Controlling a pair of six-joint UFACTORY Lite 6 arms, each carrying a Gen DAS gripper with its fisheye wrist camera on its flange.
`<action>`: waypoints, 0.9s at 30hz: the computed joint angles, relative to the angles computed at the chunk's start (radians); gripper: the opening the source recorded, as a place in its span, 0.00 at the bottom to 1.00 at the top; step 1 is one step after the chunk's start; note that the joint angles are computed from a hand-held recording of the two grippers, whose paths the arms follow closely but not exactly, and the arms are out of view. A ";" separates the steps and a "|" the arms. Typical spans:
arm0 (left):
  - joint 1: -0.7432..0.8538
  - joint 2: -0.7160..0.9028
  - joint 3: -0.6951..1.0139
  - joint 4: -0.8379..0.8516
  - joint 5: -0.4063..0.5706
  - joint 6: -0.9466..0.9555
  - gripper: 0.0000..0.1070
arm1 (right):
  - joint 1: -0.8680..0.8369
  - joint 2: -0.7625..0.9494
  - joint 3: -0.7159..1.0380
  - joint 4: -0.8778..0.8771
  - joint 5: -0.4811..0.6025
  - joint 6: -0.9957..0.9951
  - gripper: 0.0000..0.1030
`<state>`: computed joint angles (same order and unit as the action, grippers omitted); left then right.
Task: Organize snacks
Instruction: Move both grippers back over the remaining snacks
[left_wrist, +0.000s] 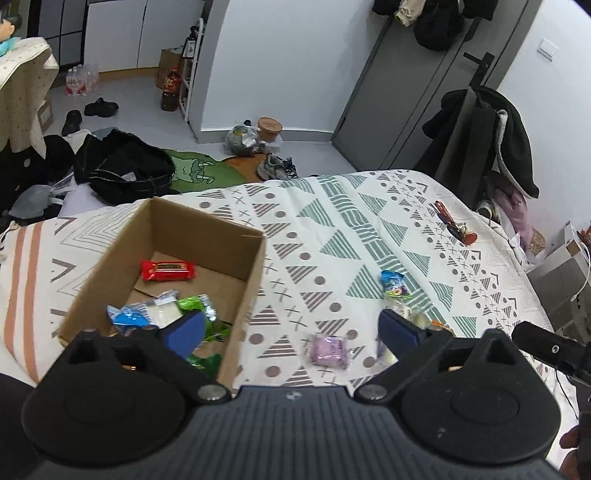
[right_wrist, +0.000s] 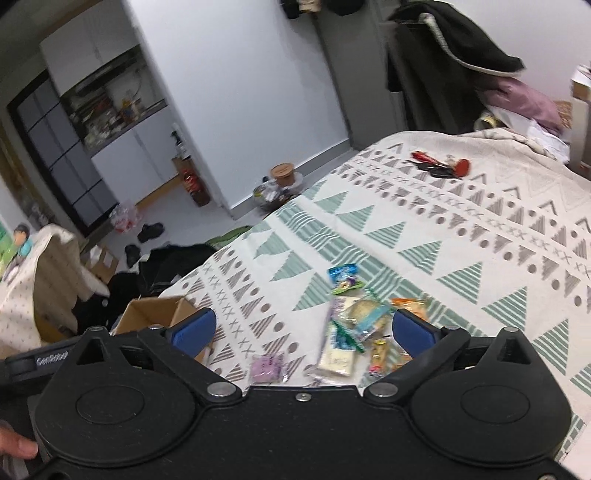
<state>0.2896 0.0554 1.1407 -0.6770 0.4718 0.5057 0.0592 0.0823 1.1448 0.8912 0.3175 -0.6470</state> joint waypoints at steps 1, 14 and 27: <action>-0.018 -0.008 -0.008 0.015 -0.017 -0.019 0.96 | -0.014 0.006 -0.008 0.050 0.004 -0.053 1.00; -0.194 0.071 0.016 0.195 -0.126 -0.255 0.96 | -0.142 0.169 -0.041 0.389 0.013 -0.391 0.98; -0.285 0.251 0.049 0.263 -0.232 -0.337 0.94 | -0.149 0.344 0.076 0.338 0.031 -0.344 0.75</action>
